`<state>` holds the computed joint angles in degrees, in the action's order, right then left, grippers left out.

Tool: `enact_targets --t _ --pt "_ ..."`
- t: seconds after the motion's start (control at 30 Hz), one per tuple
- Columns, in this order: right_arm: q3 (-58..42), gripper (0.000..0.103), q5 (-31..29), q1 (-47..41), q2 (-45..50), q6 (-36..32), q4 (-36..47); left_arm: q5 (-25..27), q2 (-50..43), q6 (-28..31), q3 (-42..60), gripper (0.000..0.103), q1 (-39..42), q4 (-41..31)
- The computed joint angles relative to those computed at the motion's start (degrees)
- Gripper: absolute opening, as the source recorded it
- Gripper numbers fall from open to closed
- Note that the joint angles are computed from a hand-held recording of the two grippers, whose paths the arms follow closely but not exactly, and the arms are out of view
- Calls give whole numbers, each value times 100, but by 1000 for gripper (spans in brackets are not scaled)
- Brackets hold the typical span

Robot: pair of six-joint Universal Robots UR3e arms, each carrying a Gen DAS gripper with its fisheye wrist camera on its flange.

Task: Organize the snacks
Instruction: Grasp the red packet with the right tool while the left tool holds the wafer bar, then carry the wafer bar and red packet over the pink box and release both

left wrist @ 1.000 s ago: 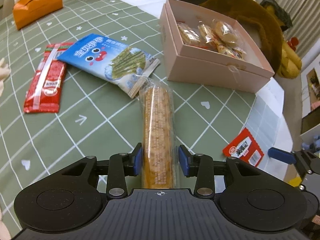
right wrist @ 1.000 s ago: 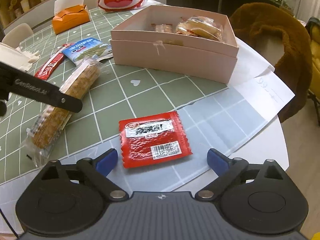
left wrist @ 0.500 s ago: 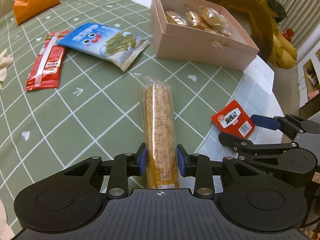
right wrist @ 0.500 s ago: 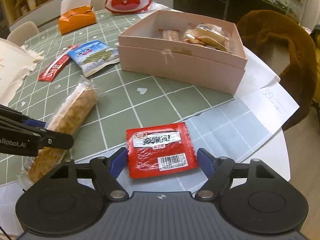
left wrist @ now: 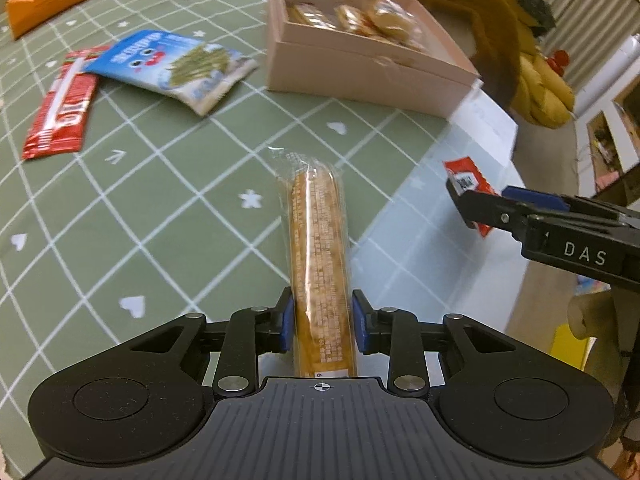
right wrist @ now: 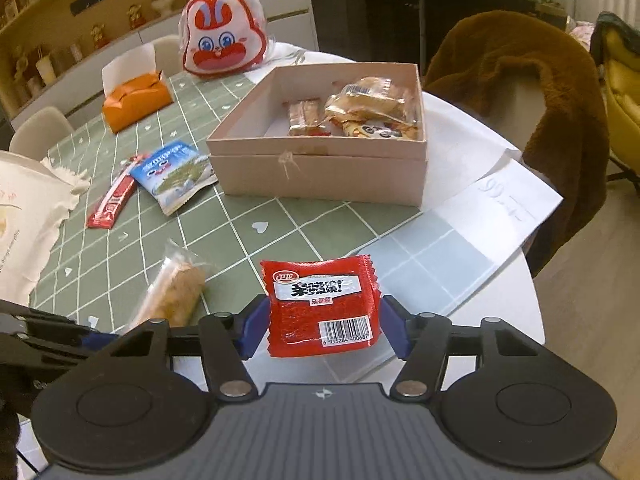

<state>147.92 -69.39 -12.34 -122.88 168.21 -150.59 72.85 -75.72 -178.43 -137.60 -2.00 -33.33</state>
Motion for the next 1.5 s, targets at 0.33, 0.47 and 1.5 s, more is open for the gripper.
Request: enact_targets --t 0.33,0.47,1.5 --pt "368 57 69 -180 -369 -127 351 -322 286 -34 -198 33 165 153" --pt "198 57 232 -420 -955 -189 801 -549 786 4 -157 33 375 292" --pt "-5799 81 -348 469 4428 932 489 -877 -3452 -525 4644 35 1060 636"
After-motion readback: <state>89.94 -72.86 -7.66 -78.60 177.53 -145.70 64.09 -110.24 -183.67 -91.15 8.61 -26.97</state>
